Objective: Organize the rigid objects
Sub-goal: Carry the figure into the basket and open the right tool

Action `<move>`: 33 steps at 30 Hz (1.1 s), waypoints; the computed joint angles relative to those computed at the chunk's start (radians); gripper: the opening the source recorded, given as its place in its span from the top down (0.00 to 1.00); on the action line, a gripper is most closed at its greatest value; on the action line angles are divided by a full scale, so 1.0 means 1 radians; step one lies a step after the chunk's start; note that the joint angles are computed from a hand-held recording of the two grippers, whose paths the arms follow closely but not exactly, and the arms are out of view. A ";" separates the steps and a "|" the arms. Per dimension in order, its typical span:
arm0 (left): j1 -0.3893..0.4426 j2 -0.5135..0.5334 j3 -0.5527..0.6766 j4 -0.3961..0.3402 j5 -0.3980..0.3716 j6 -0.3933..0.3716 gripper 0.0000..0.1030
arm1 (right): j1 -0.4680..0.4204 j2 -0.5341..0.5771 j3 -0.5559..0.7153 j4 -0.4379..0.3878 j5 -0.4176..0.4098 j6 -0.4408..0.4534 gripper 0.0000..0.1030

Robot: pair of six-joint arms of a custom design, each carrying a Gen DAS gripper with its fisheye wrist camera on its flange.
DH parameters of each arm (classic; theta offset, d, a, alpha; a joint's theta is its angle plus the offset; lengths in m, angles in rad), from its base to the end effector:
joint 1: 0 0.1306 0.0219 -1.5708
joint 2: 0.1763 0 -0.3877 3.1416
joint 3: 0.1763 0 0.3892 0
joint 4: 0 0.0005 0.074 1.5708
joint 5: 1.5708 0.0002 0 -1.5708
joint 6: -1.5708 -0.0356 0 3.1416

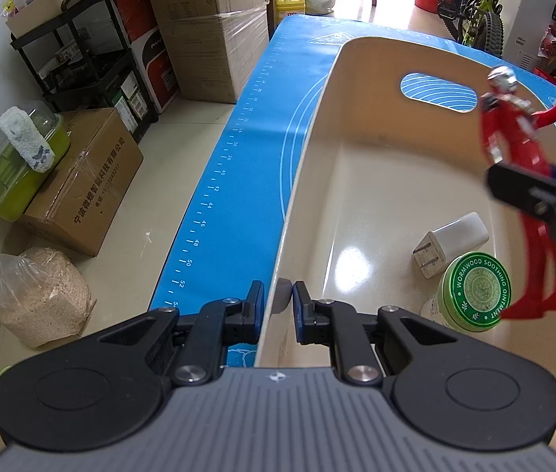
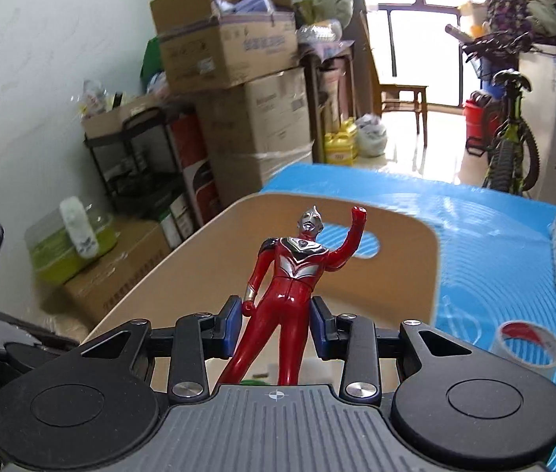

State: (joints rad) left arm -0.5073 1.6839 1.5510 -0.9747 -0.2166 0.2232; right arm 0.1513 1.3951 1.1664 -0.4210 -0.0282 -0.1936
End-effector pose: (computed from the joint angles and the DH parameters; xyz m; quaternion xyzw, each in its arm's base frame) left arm 0.4988 -0.2691 0.3532 0.1124 0.9614 0.0168 0.2507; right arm 0.4827 0.0741 0.3636 0.0127 0.8957 0.0887 0.4356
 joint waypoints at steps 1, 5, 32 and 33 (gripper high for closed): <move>0.000 0.000 0.000 0.000 0.000 -0.001 0.82 | 0.003 0.007 0.006 -0.006 -0.009 -0.003 0.58; -0.001 0.002 0.001 0.000 -0.004 -0.002 0.82 | 0.015 0.034 0.024 -0.046 -0.032 0.014 0.58; -0.007 0.007 0.005 -0.002 -0.011 0.000 0.82 | 0.002 0.076 0.093 -0.232 -0.068 -0.032 0.33; -0.007 0.007 0.006 -0.002 -0.011 0.000 0.82 | -0.007 0.069 0.088 -0.224 -0.091 -0.039 0.33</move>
State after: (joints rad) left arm -0.5141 1.6913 1.5566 -0.9767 -0.2277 0.2237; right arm 0.1441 1.4637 1.2544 -0.6448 -0.1196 -0.2321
